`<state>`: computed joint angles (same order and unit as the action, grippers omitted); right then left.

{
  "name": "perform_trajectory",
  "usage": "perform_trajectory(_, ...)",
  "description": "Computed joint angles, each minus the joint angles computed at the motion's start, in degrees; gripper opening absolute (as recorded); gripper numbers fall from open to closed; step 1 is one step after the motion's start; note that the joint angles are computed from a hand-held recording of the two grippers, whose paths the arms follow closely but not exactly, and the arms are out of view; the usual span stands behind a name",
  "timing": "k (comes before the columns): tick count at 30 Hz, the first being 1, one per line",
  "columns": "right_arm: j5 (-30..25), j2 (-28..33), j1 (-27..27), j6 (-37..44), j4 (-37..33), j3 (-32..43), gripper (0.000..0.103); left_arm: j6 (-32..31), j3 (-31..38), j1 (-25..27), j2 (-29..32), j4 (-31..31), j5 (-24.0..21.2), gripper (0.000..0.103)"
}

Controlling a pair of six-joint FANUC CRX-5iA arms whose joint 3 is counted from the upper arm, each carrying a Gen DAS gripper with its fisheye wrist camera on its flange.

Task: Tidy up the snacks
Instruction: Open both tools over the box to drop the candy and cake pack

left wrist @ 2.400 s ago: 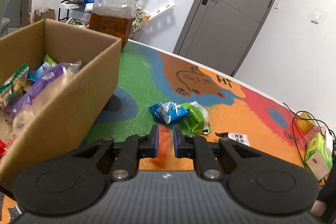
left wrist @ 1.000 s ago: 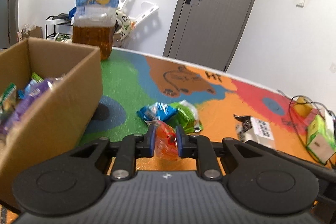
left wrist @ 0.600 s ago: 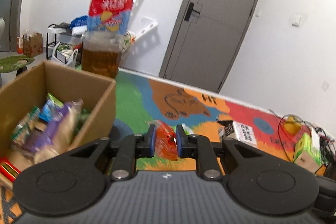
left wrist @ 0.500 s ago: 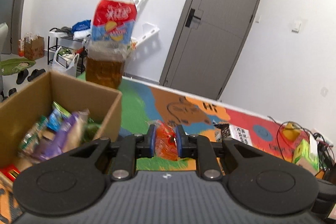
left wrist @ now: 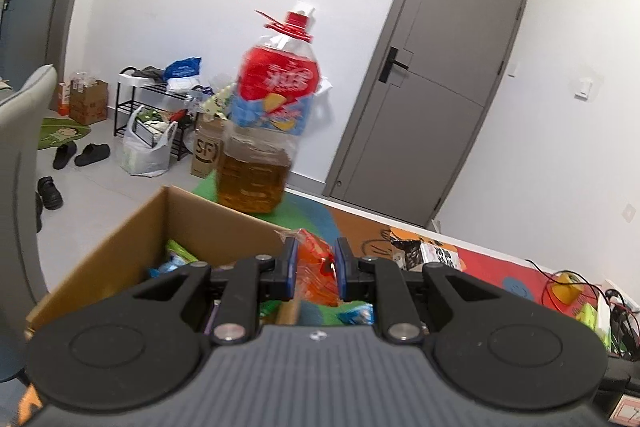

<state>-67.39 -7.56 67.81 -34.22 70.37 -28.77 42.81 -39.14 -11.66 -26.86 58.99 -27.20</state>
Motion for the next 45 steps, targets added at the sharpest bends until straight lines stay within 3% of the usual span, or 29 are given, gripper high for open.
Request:
perform_trajectory(17,7.09,6.36,-3.47,5.53,-0.58,7.30,0.047,-4.51,1.66,7.09,4.43,5.15,-3.80,0.015)
perform_trajectory(22,7.38,7.77,-3.99,6.86,-1.58,9.06,0.047,-2.77,1.98,8.22,4.70,3.03,-3.19,0.016)
perform_trajectory(33,10.78,9.87,-5.65,6.44,-2.82,11.57,0.051,-1.12,2.31,14.35,3.56,0.14,-8.84,0.020)
perform_trajectory(39,7.87,9.83,-4.15,6.29,-2.68,12.07,0.053,0.21,2.50,16.37,2.82,-1.80,-10.37,0.036)
perform_trajectory(45,4.50,8.95,-2.06,6.79,-4.11,11.82,0.053,1.28,2.33,16.32,1.97,-2.91,-11.10,0.065)
